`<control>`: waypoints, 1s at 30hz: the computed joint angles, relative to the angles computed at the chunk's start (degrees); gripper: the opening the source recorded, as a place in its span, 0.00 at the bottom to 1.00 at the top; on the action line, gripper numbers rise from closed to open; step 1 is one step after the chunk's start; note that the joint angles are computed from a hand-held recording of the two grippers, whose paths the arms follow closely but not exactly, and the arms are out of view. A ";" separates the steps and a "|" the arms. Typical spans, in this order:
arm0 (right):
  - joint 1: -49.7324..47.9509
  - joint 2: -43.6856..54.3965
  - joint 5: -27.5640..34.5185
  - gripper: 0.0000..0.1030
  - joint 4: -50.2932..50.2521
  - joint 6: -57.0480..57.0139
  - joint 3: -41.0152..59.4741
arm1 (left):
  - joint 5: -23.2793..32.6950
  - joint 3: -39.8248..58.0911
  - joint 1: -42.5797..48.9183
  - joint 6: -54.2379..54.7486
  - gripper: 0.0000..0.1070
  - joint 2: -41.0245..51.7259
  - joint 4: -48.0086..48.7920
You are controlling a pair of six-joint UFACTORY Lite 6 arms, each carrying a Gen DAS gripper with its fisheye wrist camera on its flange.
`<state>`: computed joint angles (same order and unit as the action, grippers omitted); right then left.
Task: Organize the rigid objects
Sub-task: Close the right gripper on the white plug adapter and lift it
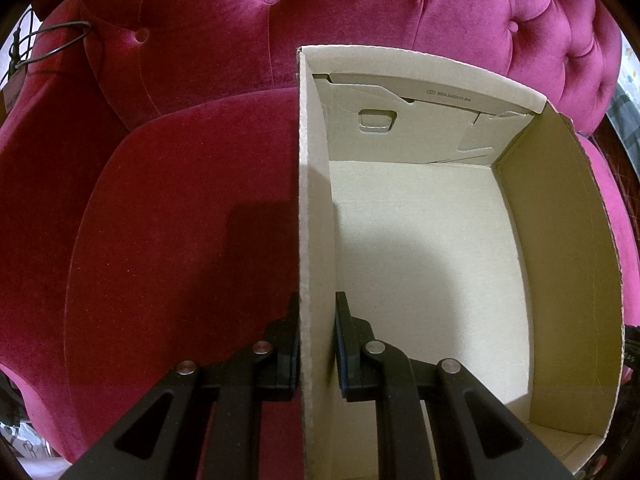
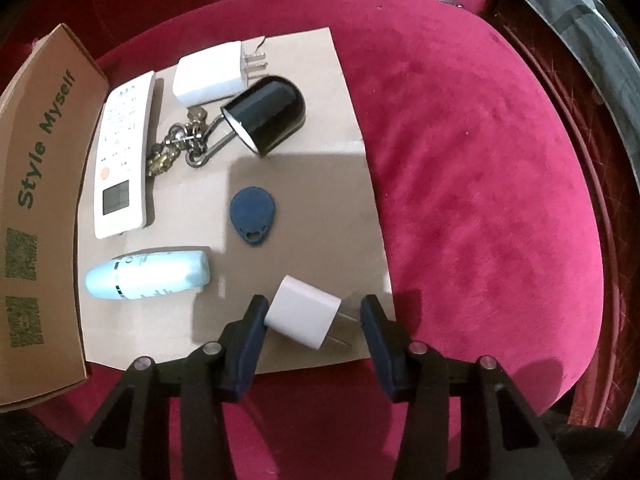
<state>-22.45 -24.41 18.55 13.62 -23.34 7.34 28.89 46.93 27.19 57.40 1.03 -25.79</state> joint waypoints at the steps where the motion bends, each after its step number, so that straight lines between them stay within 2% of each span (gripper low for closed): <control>1: -0.44 -1.07 0.76 0.50 -0.16 -0.20 -0.16 | 0.00 0.00 0.00 0.00 0.14 0.00 0.00; 3: -1.36 -4.17 3.51 0.50 -1.12 0.07 -0.37 | 0.05 0.01 0.02 0.08 0.14 0.01 -0.09; 8: -0.08 -7.87 5.73 0.50 -4.61 4.80 -1.14 | 0.09 0.08 0.01 0.01 0.14 0.05 -0.08; 13: 4.17 -15.98 13.82 0.50 -9.17 13.32 -0.29 | 0.16 0.17 -0.05 -0.01 0.14 0.15 0.01; 23: 16.55 -23.67 25.17 0.50 -15.38 28.65 5.31 | 0.70 0.84 0.52 0.80 0.14 0.76 -0.74; 30: 27.15 -24.93 30.11 0.50 -19.20 39.82 10.03 | 0.98 1.24 0.98 1.39 0.14 1.30 -1.43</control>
